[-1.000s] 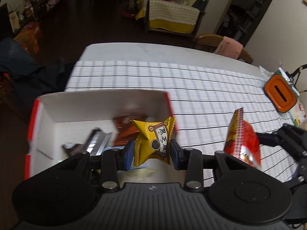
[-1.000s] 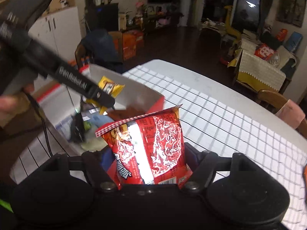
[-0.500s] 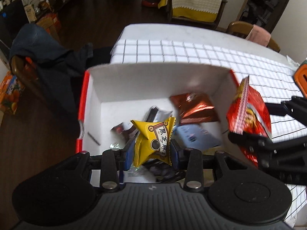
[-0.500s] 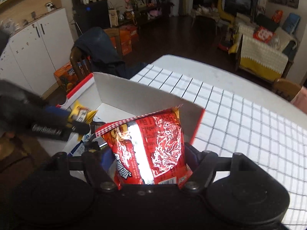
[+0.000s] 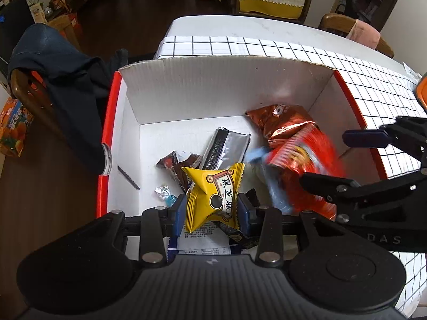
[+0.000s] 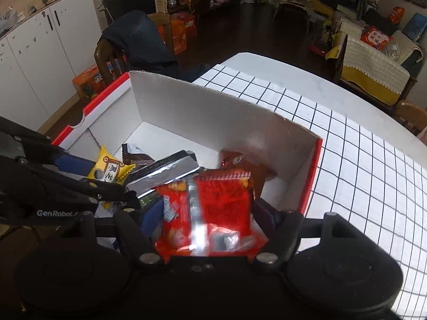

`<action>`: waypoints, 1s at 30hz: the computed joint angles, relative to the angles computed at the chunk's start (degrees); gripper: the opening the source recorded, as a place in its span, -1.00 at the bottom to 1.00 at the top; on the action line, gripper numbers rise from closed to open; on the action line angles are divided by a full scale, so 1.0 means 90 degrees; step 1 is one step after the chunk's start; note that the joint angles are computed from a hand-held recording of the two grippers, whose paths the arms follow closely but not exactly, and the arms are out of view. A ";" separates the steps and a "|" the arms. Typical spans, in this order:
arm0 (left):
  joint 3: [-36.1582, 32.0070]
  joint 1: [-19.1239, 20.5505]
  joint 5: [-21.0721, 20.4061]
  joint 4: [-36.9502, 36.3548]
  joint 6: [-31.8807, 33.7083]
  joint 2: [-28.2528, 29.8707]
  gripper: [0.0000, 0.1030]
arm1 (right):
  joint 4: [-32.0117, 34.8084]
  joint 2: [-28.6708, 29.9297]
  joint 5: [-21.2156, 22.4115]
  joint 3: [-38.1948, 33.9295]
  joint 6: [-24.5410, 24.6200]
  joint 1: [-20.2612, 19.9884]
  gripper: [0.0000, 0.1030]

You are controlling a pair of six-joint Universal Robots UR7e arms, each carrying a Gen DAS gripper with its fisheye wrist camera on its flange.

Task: Organize snacks

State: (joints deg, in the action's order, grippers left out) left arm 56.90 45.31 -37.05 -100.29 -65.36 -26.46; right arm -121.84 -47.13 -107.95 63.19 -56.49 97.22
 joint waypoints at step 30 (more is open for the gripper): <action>0.0811 -0.0839 0.1261 -0.1073 0.0502 -0.0361 0.63 | -0.0359 -0.1392 0.1797 0.0880 0.0931 -0.0270 0.99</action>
State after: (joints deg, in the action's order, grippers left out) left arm 64.20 37.76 -25.70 -109.94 -60.84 -29.71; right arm -125.06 -59.66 -91.78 71.10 -48.11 94.79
